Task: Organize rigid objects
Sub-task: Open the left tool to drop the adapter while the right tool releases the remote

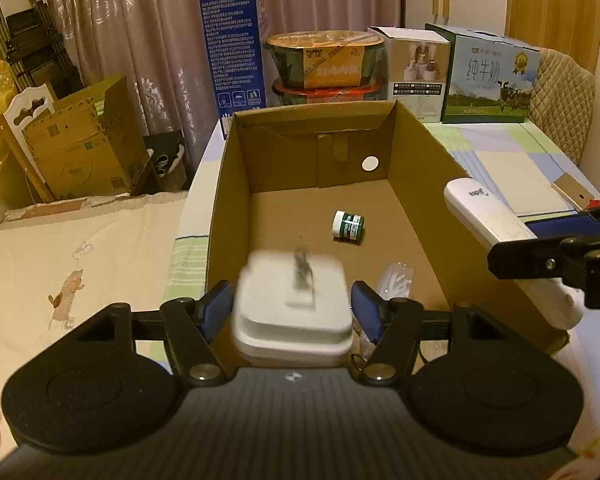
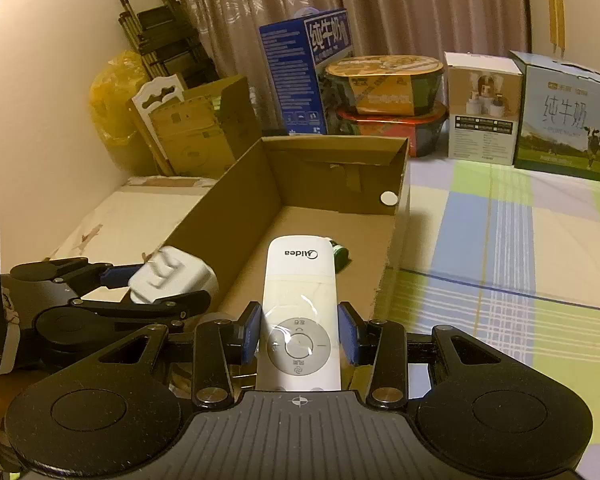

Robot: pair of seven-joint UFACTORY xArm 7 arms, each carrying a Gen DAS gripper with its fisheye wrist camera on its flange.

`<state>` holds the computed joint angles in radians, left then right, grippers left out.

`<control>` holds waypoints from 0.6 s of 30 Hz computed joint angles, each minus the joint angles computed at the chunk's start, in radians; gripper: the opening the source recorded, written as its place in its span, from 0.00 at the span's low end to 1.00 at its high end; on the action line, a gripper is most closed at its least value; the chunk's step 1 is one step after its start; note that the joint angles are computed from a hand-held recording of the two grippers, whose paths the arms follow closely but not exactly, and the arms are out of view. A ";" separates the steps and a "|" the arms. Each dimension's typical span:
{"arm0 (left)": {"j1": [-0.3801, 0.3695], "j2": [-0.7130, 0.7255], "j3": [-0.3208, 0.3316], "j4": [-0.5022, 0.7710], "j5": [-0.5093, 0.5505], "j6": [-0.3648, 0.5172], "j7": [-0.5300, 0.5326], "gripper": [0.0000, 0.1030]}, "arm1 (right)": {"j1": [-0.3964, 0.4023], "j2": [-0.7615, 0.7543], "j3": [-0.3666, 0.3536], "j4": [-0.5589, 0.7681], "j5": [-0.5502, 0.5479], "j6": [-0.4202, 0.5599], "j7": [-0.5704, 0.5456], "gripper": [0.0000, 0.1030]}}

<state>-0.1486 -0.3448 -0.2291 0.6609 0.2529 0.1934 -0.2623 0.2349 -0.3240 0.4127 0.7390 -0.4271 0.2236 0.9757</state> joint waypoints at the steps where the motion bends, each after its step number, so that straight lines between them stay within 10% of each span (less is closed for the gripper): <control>1: 0.020 -0.003 -0.017 0.001 0.017 -0.003 -0.020 0.65 | -0.001 0.000 0.001 0.000 -0.001 0.001 0.003 0.37; 18: 0.014 -0.075 -0.011 -0.023 0.010 0.028 -0.018 0.65 | 0.001 -0.022 0.011 0.003 0.004 0.013 0.010 0.37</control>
